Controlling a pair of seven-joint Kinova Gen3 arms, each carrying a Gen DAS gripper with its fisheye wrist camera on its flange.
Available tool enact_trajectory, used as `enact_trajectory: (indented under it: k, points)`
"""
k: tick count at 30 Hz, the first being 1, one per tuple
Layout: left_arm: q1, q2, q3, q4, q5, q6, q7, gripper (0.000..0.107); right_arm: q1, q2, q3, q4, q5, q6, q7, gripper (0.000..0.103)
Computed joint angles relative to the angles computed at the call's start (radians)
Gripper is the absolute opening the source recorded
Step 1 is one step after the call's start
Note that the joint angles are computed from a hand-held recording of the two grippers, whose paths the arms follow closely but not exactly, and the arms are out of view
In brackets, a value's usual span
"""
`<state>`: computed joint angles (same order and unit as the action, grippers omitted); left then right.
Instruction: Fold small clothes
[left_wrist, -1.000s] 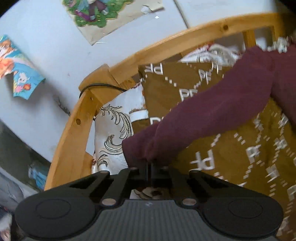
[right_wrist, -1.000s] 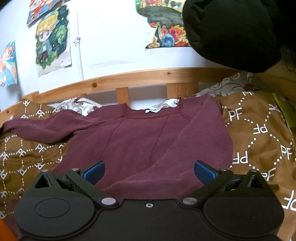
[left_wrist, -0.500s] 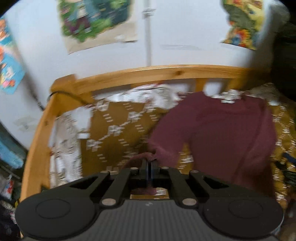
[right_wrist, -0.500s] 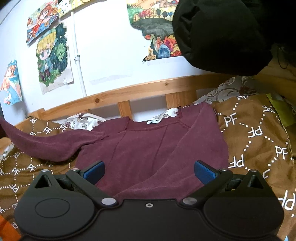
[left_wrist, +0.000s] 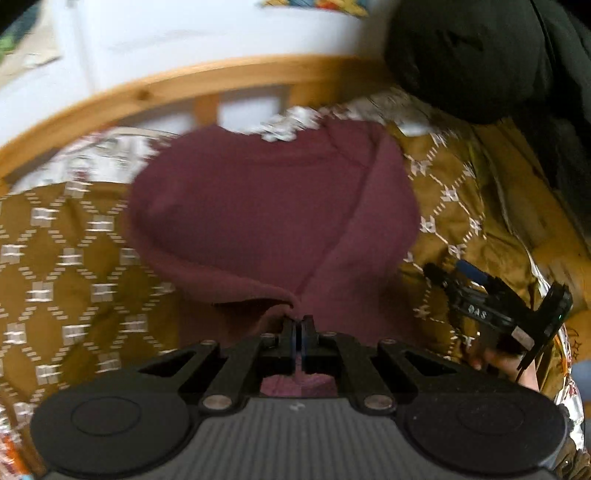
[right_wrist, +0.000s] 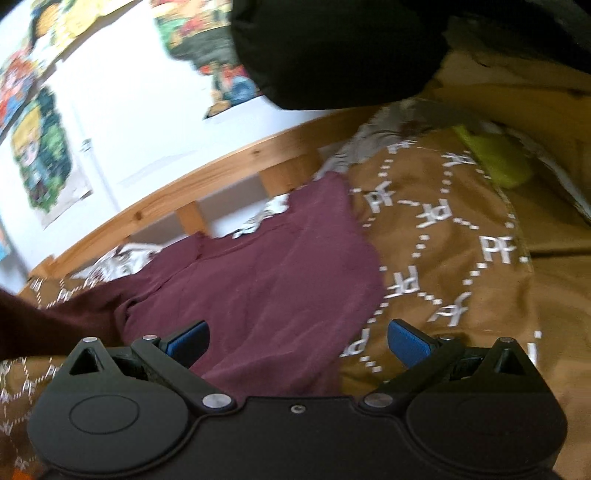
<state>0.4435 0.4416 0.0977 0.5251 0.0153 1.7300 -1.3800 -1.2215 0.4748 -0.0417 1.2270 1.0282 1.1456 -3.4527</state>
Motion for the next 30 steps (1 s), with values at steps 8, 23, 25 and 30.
enact_trajectory:
  k: [8, 23, 25, 30]
  points:
    - [0.055, 0.019, 0.018, 0.219, 0.018, -0.239, 0.061, 0.001, 0.032, -0.017, -0.010, 0.013, -0.069, 0.037, -0.035, 0.102]
    - [-0.077, -0.159, 0.037, 0.607, 0.128, -0.580, 0.075, 0.089, 0.069, -0.011, -0.023, 0.009, -0.121, 0.000, -0.015, 0.102]
    - [-0.084, -0.224, 0.020, 0.699, 0.082, -0.657, 0.103, 0.094, 0.073, -0.007, -0.025, 0.010, -0.122, -0.042, 0.014, 0.102]
    - [-0.109, -0.348, -0.002, 0.912, -0.090, -0.814, 0.240, 0.097, 0.094, 0.013, -0.044, -0.005, -0.144, -0.189, 0.165, 0.096]
